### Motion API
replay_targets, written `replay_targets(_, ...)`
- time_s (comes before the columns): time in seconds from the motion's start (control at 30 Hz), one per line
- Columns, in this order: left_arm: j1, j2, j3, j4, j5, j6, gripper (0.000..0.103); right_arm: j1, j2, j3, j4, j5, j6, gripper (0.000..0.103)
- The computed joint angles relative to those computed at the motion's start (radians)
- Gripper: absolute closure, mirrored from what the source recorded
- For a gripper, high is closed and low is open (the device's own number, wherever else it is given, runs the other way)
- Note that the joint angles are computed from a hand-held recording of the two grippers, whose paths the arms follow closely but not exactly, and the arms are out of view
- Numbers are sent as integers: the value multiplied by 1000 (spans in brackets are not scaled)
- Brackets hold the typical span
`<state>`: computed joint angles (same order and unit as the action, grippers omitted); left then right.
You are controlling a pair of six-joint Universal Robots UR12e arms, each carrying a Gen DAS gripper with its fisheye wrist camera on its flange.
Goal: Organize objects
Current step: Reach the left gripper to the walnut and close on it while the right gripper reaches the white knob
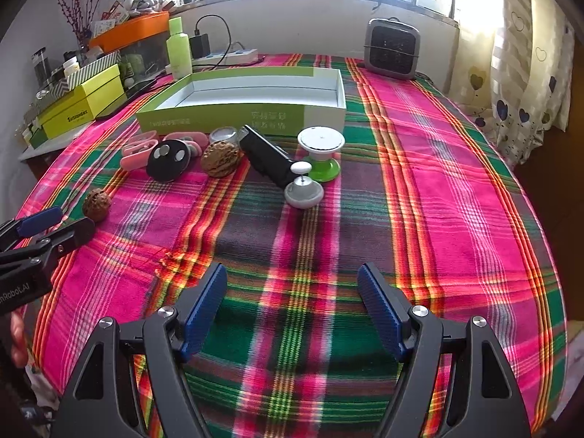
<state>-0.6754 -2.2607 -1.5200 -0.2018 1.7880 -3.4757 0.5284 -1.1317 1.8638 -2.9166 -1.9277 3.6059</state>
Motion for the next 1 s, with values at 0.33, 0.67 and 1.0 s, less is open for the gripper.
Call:
replay_targets(0.33,4,-5,10,-32,-4,-10,22,-14,-5,9,-38,-9,1,28)
replay_targets(0.67,8,-12,20,-45,10,-19,24,-38,8,-22,-40,-2,-24,28)
replay_targets(1.0,11,-22,40,-59,11,-11,30,-59,21,-46,0,48,-34,39)
